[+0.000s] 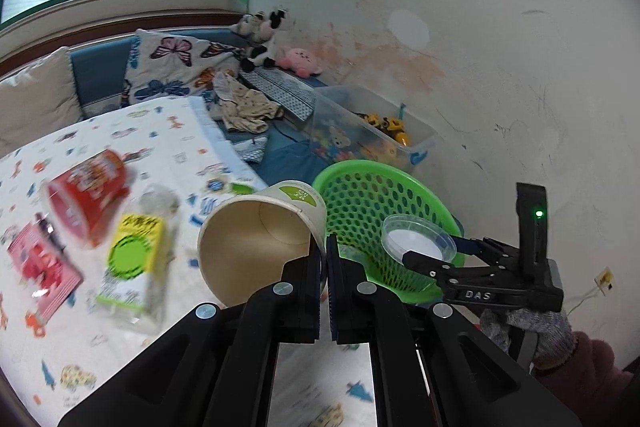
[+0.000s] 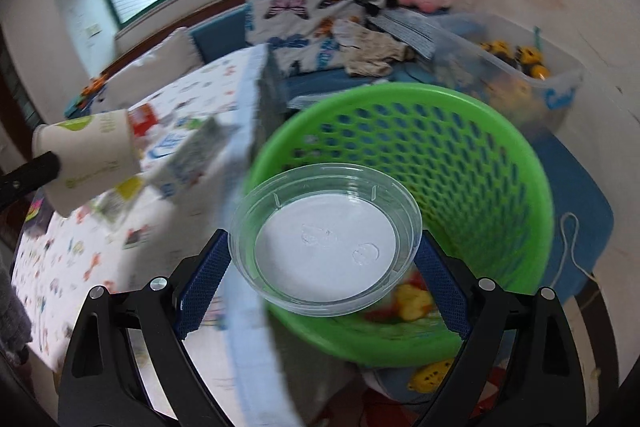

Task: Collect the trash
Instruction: 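Drop the clear dish into the green basket with the right tool while the left carries the paper cup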

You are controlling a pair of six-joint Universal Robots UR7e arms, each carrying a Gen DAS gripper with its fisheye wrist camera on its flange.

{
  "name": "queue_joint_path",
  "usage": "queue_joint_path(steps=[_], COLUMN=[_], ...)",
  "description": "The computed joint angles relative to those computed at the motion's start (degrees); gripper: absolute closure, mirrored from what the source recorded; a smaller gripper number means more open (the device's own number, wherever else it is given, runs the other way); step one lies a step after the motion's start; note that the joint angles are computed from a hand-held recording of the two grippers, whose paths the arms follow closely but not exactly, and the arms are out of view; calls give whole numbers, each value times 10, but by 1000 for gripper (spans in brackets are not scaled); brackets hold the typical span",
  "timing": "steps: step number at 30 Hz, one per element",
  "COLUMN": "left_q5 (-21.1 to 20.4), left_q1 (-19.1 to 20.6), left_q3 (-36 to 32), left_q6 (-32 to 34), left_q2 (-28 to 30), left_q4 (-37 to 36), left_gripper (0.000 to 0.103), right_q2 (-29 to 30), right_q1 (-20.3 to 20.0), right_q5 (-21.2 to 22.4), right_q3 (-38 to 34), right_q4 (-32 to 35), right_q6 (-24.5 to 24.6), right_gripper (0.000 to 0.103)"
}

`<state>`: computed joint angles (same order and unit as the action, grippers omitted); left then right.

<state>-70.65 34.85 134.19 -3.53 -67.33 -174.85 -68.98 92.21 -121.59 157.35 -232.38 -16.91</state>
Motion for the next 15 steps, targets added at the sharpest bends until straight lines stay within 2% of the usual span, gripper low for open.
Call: queue_joint_path(steps=[9,15], left_q5=[-5,-10], left_q1=[-8,-10], left_q3=[-64,-98], left_q6=[10,10], left_q2=[79,125], left_q4=[24,43], left_gripper=[99,99], right_q2=[-30,-36], right_q1=[-100,-136], right_q5=[49,72], right_q3=[15,24], right_q4=[-1,-16], right_q6=[-18,-29], right_gripper=[11,10])
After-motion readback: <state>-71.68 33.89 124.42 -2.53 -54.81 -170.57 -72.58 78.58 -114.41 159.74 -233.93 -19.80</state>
